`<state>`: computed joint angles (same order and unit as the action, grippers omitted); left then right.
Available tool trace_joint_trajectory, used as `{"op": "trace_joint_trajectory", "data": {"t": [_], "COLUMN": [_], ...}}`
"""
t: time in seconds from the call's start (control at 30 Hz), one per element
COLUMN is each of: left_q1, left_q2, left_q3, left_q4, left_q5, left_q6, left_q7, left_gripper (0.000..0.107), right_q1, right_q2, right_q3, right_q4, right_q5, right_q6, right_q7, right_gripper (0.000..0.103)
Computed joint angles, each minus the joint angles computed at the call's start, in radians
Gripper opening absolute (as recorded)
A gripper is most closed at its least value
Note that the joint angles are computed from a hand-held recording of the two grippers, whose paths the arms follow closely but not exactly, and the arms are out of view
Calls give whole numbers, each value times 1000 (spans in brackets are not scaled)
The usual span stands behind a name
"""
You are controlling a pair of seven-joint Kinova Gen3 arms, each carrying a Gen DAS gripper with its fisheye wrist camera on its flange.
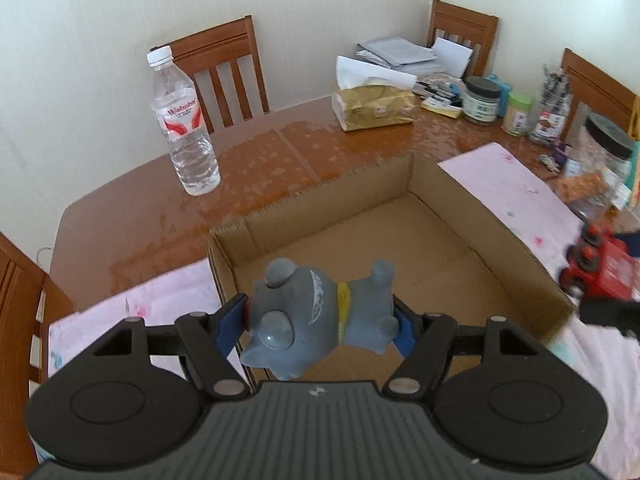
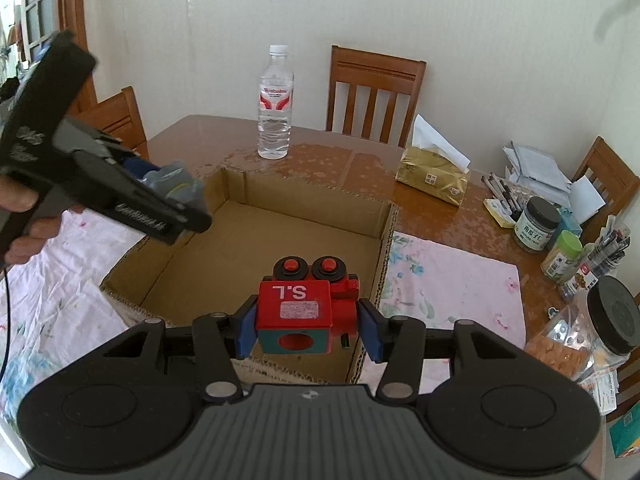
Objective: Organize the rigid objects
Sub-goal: 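Carry the elephant and train into the cardboard box and open both tools, then move the left tool to the clear plastic jar while the right tool approaches the white MEDICAL container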
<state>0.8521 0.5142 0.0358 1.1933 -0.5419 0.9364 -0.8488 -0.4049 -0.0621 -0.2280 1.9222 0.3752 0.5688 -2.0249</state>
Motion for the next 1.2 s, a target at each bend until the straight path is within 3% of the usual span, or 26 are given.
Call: {"op": "trace_joint_trajectory", "data": {"t": [0.07, 0.13, 0.23, 0.4, 0.8, 0.83, 0.97, 1.03, 1.2], "left_q1": [-6, 4, 57, 65, 120, 120, 112, 99, 93], "left_q2": [26, 43, 52, 1, -131, -133, -149, -160, -163], "left_q3": [-14, -44, -101, -82, -17, -8, 32, 51, 79], "left_q4": [-26, -30, -2, 74, 280, 288, 328, 346, 363], "left_q5": [-10, -35, -131, -170, -332, -342, -380, -375, -370], "left_q6": [-5, -23, -42, -53, -11, -4, 11, 3, 14], "left_q7": [9, 50, 136, 195, 520, 539, 594, 608, 632], "left_gripper": [75, 90, 93, 98, 101, 101, 101, 101, 101], "right_q1": [0, -4, -14, -26, -44, -53, -116, -146, -125], "right_q2": [15, 31, 53, 83, 241, 256, 282, 270, 251], "right_q3": [-2, 3, 12, 33, 103, 114, 167, 187, 152], "right_q4": [-16, -32, -53, -80, -235, -252, -279, -263, -244], "right_q5": [16, 21, 41, 44, -23, -12, 76, 123, 96], "right_q6": [10, 20, 37, 44, 27, 22, 2, -10, 30], "right_q7": [-15, -25, -42, -43, 73, 64, -17, -55, -54], "right_gripper": [56, 56, 56, 56, 56, 59, 103, 103, 103]}}
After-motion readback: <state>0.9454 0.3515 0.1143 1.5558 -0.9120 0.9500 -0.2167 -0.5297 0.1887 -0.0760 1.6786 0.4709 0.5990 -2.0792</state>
